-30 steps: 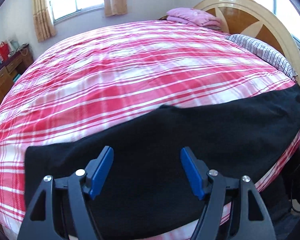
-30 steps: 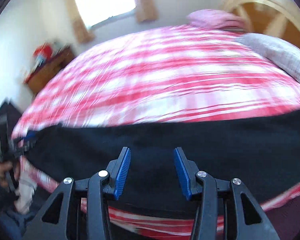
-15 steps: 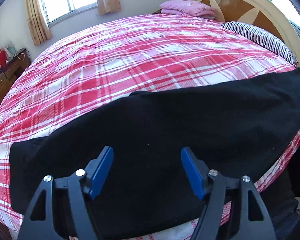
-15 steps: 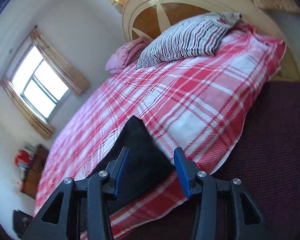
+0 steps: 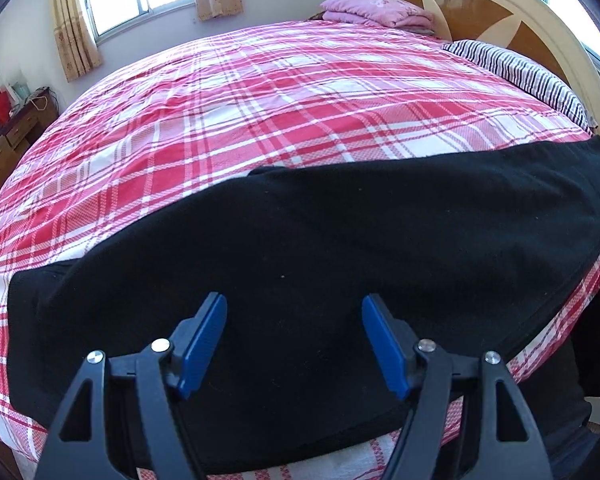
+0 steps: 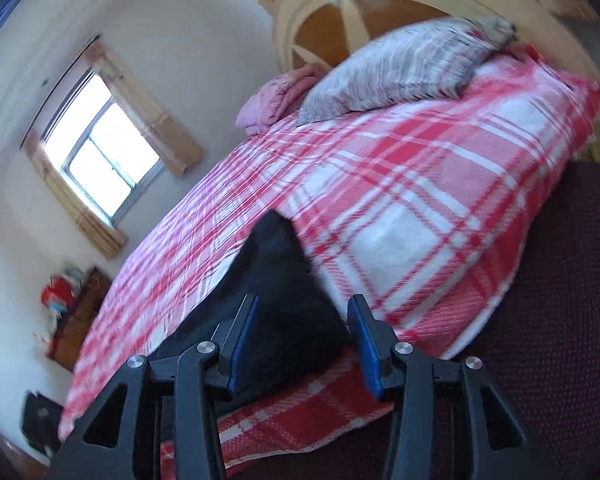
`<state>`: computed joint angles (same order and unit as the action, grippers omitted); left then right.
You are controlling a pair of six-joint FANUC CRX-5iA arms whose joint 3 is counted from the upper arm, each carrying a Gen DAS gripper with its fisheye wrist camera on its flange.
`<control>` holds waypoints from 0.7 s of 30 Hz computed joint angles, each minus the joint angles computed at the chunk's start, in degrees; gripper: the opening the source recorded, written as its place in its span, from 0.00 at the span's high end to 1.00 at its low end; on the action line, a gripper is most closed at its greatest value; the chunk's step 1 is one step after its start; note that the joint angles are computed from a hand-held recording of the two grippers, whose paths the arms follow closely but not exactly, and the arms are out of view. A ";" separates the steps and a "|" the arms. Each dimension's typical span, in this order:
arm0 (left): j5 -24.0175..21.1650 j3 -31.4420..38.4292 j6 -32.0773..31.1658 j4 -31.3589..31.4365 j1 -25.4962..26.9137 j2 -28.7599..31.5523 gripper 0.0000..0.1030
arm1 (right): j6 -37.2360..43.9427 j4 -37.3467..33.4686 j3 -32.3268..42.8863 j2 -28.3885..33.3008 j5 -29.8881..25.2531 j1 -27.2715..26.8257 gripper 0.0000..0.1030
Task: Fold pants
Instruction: 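Grasp the pants leg end with the right gripper and lift it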
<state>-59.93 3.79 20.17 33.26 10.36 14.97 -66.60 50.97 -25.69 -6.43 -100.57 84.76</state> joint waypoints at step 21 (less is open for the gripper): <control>-0.64 0.20 1.12 0.78 0.50 0.70 0.29 | -7.60 11.99 -4.43 -0.44 -0.09 1.26 0.91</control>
<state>-60.57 3.99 21.28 34.04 10.86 15.68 -74.20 62.97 -30.12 -6.87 -100.66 86.03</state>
